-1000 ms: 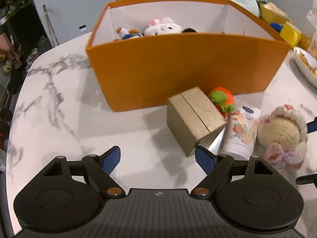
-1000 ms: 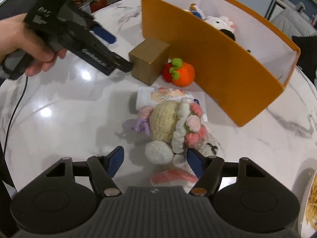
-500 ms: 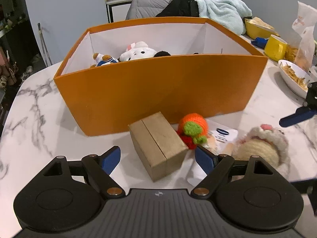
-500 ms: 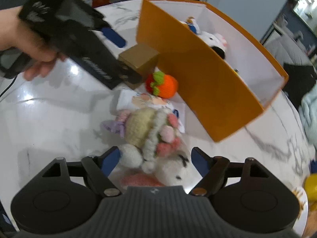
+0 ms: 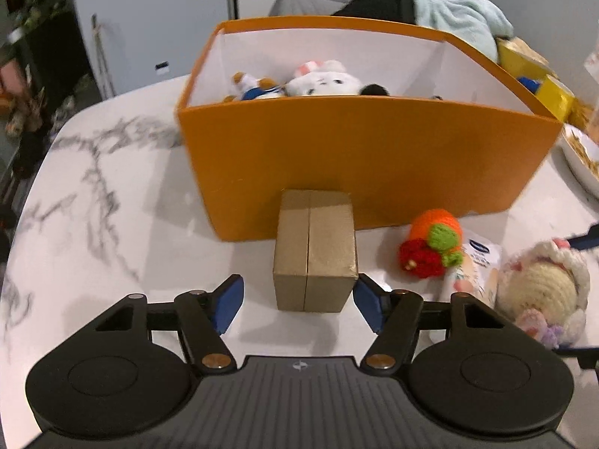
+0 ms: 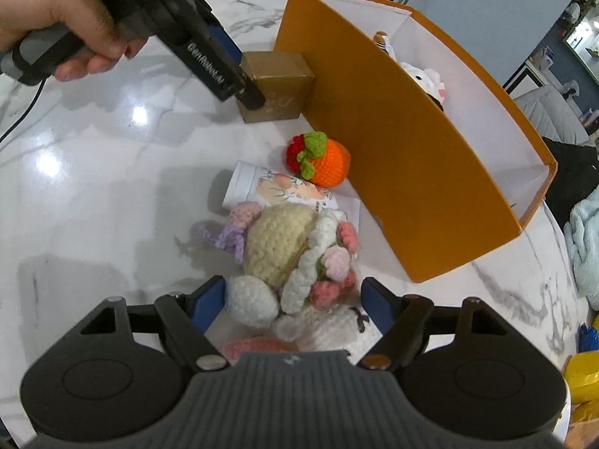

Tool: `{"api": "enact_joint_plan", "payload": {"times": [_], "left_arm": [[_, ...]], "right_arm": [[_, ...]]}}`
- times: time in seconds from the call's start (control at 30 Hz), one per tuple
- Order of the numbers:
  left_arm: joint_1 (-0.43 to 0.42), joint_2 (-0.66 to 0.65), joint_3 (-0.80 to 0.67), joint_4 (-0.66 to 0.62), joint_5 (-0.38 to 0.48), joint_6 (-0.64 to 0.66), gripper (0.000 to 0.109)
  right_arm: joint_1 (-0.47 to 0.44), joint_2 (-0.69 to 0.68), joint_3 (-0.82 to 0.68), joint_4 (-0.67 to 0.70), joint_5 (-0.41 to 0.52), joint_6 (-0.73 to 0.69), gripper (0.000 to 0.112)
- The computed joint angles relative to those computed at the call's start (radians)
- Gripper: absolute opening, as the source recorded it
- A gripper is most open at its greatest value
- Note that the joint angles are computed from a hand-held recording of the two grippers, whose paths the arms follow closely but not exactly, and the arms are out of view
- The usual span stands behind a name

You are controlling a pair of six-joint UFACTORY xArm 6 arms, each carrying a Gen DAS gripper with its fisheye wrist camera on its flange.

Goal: Organize objects
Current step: 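Grasp the brown cardboard box with the left tool while the right tool grasps the crochet doll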

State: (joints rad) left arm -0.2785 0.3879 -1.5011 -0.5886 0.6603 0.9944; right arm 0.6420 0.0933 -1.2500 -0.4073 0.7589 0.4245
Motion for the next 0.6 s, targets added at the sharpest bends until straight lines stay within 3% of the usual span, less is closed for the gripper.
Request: {"api": "enact_joint_plan", "payload": {"times": [0.13, 0.33, 0.53, 0.6], "left_arm": [[-0.003, 0.012, -0.007, -0.084, 0.005, 0.046, 0.087], [-0.035, 0.017, 0.012, -0.098, -0.061, 0.100, 0.088], [-0.035, 0.045, -0.009, -0.073, -0.060, 0.091, 0.079], [-0.030, 0.051, -0.019, -0.064, -0.044, 0.080, 0.070]], "right_arm": [[0.018, 0.023, -0.035, -0.023, 0.061, -0.071, 0.080], [0.026, 0.074, -0.064, -0.089, 0.082, -0.130, 0.078], [0.012, 0.078, -0.050, -0.110, 0.038, -0.112, 0.073], [0.004, 0.073, -0.040, -0.111, 0.021, -0.096, 0.073]]}}
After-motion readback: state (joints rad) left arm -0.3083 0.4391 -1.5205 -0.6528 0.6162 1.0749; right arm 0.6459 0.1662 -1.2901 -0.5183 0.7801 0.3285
